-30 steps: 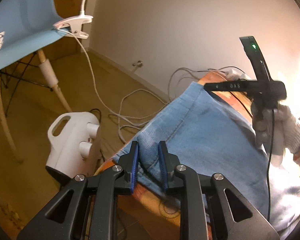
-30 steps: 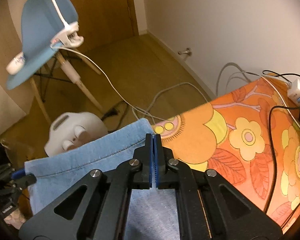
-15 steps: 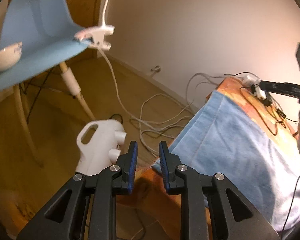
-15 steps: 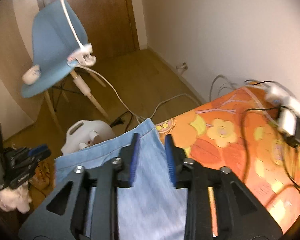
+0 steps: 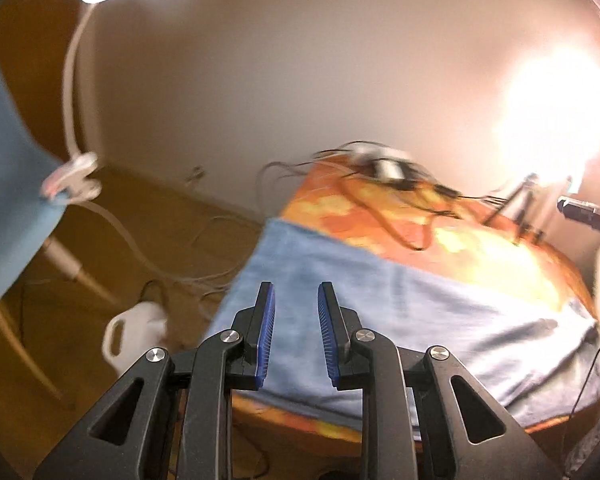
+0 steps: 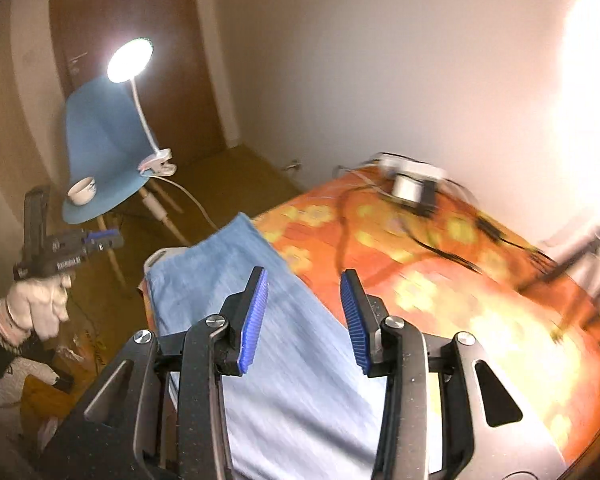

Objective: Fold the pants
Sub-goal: 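Withdraw both open grippers up from the jeans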

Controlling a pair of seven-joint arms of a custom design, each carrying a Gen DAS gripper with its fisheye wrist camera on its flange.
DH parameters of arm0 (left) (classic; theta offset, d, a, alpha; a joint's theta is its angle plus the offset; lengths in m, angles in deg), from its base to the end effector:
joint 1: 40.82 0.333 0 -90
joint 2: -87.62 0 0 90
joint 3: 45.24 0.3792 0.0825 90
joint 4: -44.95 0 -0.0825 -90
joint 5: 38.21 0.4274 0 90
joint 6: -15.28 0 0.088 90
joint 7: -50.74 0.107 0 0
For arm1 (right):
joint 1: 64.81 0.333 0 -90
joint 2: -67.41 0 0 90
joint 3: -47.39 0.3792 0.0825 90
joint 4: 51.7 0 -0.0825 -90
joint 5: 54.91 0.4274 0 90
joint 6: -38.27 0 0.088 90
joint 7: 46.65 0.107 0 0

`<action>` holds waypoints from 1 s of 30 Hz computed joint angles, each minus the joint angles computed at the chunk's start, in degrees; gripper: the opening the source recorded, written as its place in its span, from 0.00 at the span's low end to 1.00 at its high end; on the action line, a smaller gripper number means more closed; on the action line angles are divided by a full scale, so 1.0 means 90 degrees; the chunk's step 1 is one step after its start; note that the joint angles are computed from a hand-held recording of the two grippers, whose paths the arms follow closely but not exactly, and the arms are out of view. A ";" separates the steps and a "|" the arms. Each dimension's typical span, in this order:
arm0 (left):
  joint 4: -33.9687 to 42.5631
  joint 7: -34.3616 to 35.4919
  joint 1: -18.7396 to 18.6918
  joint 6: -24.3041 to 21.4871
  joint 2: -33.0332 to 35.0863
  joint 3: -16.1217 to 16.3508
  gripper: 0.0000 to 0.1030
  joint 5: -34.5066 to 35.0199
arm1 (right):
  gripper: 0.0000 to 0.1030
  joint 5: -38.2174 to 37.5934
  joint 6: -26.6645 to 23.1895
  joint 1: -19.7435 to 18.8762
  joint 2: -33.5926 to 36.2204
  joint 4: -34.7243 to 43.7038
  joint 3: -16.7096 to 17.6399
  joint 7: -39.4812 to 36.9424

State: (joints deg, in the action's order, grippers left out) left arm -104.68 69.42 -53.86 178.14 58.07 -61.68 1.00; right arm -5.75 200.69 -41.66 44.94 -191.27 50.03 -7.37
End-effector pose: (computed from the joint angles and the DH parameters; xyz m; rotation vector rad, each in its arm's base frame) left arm 0.3548 -0.2513 0.5176 -1.8640 1.6464 -0.9182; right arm 0.4474 0.1755 0.5656 -2.0098 1.0389 -0.3974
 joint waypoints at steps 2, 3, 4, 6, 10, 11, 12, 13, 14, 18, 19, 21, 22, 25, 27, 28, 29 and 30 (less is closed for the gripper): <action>0.0250 0.0337 -0.0255 0.0015 0.0156 0.0111 0.21 -0.0142 | 0.38 -0.0214 -0.0023 -0.0244 -0.0438 -0.0315 0.0013 0.0199; 0.0352 0.0490 -0.0341 -0.0002 0.0224 0.0135 0.21 -0.0193 | 0.38 -0.0324 -0.0091 -0.0390 -0.0731 -0.0523 -0.0017 0.0317; 0.0500 0.0677 -0.0443 -0.0038 0.0328 0.0148 0.21 -0.0250 | 0.38 -0.0414 -0.0142 -0.0505 -0.0932 -0.0663 -0.0042 0.0420; 0.0775 0.0979 -0.0584 -0.0124 0.0516 0.0123 0.21 -0.0341 | 0.38 -0.0602 -0.0204 -0.0776 -0.1435 -0.1028 -0.0086 0.0630; 0.1378 0.1396 -0.0696 -0.0369 0.0883 -0.0040 0.21 -0.0376 | 0.39 -0.0978 -0.0484 -0.1375 -0.2335 -0.1661 -0.0250 0.0986; 0.1533 0.1451 -0.0711 -0.0421 0.0969 -0.0094 0.21 -0.0367 | 0.38 -0.1045 -0.0564 -0.1482 -0.2488 -0.1770 -0.0306 0.1033; 0.1678 0.1547 -0.0759 -0.0445 0.1067 -0.0113 0.21 -0.0392 | 0.38 -0.1176 -0.0695 -0.1704 -0.2707 -0.1904 -0.0353 0.1119; 0.1822 0.1685 -0.0838 -0.0474 0.1170 -0.0114 0.21 -0.0454 | 0.39 -0.1311 -0.0796 -0.1935 -0.2923 -0.2035 -0.0408 0.1174; 0.1956 0.1812 -0.0910 -0.0491 0.1278 -0.0131 0.21 -0.0504 | 0.39 -0.1401 -0.0862 -0.2083 -0.3067 -0.2121 -0.0460 0.1194; 0.2582 0.2438 -0.1271 -0.0514 0.1897 -0.0214 0.21 -0.0828 | 0.39 -0.1789 -0.1300 -0.2953 -0.3528 -0.2337 -0.0841 0.1306; 0.2699 0.2568 -0.1357 -0.0433 0.2064 -0.0234 0.24 -0.0931 | 0.40 -0.1852 -0.1368 -0.3143 -0.3573 -0.2354 -0.0930 0.1305; 0.2946 0.2776 -0.1492 -0.0275 0.2428 -0.0295 0.24 -0.1083 | 0.48 -0.2048 -0.1486 -0.3622 -0.3558 -0.2325 -0.1147 0.1238; 0.3083 0.2943 -0.1570 -0.0206 0.2644 -0.0318 0.24 -0.1201 | 0.50 -0.2147 -0.1496 -0.3837 -0.3530 -0.2315 -0.1234 0.1162; 0.3559 0.3468 -0.1755 -0.0275 0.3268 -0.0450 0.24 -0.1455 | 0.51 -0.2300 -0.1578 -0.4313 -0.3299 -0.2189 -0.1421 0.1052; 0.3908 0.3792 -0.1852 -0.0402 0.3640 -0.0558 0.24 -0.1638 | 0.51 -0.2351 -0.1739 -0.4555 -0.3009 -0.2028 -0.1655 0.0923; 0.4138 0.4014 -0.1896 -0.0468 0.3879 -0.0629 0.24 -0.1797 | 0.52 -0.2350 -0.1722 -0.4667 -0.2891 -0.1989 -0.1709 0.0874; 0.4312 0.4181 -0.1925 -0.0505 0.4067 -0.0686 0.24 -0.1910 | 0.54 -0.2348 -0.1677 -0.4774 -0.2755 -0.1957 -0.1773 0.0807; 0.4598 0.4370 -0.1980 -0.0608 0.4346 -0.0768 0.24 -0.2019 | 0.55 -0.2310 -0.1615 -0.4835 -0.2519 -0.1881 -0.1872 0.0729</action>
State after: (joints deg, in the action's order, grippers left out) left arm -63.29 108.75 -71.68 172.66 97.18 -68.60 -17.17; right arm -26.53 186.15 -85.18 22.26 -208.20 33.18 -0.81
